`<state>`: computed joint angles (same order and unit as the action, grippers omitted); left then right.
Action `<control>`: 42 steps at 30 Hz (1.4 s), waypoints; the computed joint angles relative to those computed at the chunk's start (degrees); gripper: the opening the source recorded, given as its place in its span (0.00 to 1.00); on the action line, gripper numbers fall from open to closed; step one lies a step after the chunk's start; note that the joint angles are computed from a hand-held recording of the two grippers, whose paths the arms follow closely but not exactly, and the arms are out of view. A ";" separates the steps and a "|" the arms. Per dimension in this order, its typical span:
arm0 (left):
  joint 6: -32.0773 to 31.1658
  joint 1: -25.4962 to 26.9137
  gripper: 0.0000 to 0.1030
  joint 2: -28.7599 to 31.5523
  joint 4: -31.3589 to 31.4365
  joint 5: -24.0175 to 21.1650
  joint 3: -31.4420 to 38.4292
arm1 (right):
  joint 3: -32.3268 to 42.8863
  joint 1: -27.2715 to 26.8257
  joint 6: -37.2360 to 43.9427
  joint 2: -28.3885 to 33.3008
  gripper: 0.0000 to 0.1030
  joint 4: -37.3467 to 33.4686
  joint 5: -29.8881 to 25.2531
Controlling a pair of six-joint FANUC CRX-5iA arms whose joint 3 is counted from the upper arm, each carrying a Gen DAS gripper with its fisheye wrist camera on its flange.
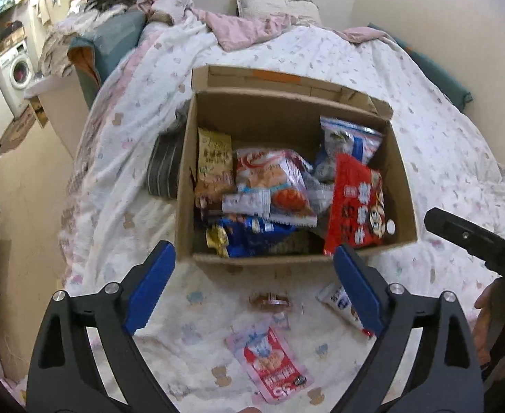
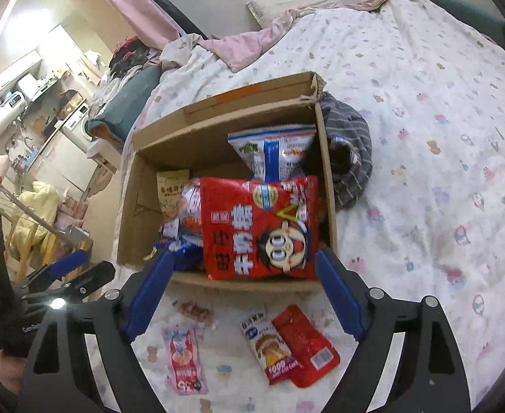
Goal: Organize snacks
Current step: 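Withdraw both open grippers from the box toward the remaining snacks, then grasp the pink crab stick packet with the left gripper while the right gripper grasps the rice cake bar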
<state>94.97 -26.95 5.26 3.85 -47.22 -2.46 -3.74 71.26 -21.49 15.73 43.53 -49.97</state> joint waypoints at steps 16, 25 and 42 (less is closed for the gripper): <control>7.99 -0.88 0.89 -2.18 -7.64 -4.34 -4.45 | -2.16 4.61 -3.08 -1.57 0.85 -8.14 -5.91; 8.33 -0.95 0.88 3.81 -2.26 -9.87 -3.15 | -3.65 4.87 -5.36 -2.50 0.85 -9.25 -6.55; 17.19 -5.88 0.90 13.88 -7.34 -19.50 3.69 | -2.61 3.91 -3.34 -1.40 0.85 -10.59 -5.33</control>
